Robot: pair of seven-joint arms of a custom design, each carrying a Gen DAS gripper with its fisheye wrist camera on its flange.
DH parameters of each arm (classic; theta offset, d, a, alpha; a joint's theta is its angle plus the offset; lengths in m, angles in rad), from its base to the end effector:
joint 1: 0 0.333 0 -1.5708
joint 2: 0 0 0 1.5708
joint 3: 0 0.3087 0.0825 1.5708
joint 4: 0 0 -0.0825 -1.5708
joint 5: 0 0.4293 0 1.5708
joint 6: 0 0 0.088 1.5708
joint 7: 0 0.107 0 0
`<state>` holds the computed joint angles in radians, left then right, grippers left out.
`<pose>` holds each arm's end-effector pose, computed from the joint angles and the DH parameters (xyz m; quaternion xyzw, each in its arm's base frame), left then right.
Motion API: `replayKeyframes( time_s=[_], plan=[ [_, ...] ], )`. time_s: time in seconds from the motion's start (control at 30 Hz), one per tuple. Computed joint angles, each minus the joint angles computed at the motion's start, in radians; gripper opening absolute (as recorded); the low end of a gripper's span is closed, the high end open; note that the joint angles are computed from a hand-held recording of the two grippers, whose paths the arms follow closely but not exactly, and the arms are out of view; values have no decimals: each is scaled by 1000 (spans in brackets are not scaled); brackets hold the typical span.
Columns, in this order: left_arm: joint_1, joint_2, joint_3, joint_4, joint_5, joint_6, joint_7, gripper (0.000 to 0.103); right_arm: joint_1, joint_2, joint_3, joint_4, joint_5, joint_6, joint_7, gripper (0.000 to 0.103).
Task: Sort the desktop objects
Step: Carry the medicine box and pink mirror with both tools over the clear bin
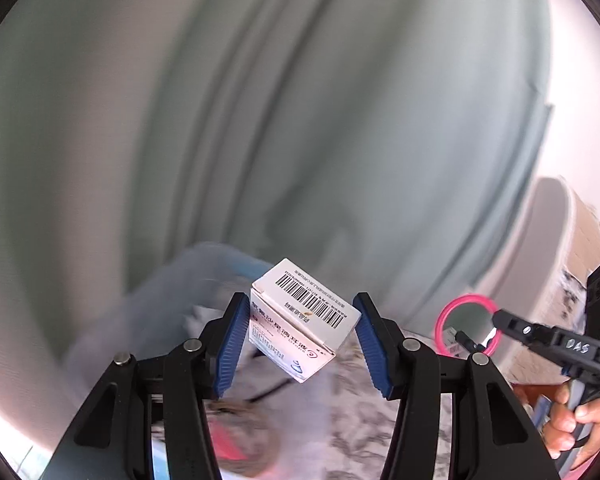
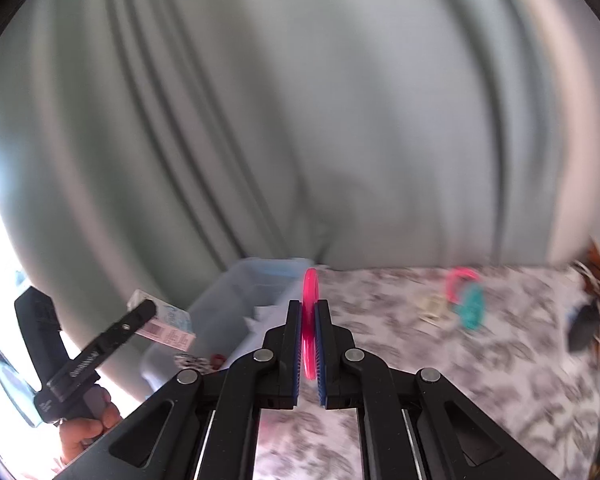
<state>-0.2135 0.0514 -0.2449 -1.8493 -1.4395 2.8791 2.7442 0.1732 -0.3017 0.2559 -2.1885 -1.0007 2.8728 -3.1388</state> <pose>0.6116 -0.2354 0.5425 -0.4631 0.6750 -0.5592 0.1307 0.4784 0.2848 0.5775 -0.5131 0.6705 -0.2674 0.4643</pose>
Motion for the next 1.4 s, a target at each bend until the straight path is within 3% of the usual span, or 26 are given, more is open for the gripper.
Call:
replayKeyframes(
  time_s=[0.2, 0.43, 0.53, 0.77, 1.03, 1.4],
  plan=[
    [28, 25, 17, -18, 100, 37, -133, 55, 92, 227, -48, 189, 109, 70, -202, 7],
    [52, 59, 8, -31, 212, 26, -234, 55, 187, 433, -75, 334, 476, 75, -595, 7],
    [58, 82, 0, -22, 257, 17, -271, 55, 203, 473, -81, 356, 574, 60, -675, 7],
    [67, 136, -26, 7, 361, 31, -339, 55, 246, 491, -134, 349, 662, 55, -731, 7],
    [85, 152, -50, 15, 463, 62, -409, 55, 232, 523, -125, 360, 776, 66, -808, 8],
    [84, 164, -53, 25, 557, 60, -490, 55, 251, 503, -145, 338, 757, 70, -801, 9]
  ],
)
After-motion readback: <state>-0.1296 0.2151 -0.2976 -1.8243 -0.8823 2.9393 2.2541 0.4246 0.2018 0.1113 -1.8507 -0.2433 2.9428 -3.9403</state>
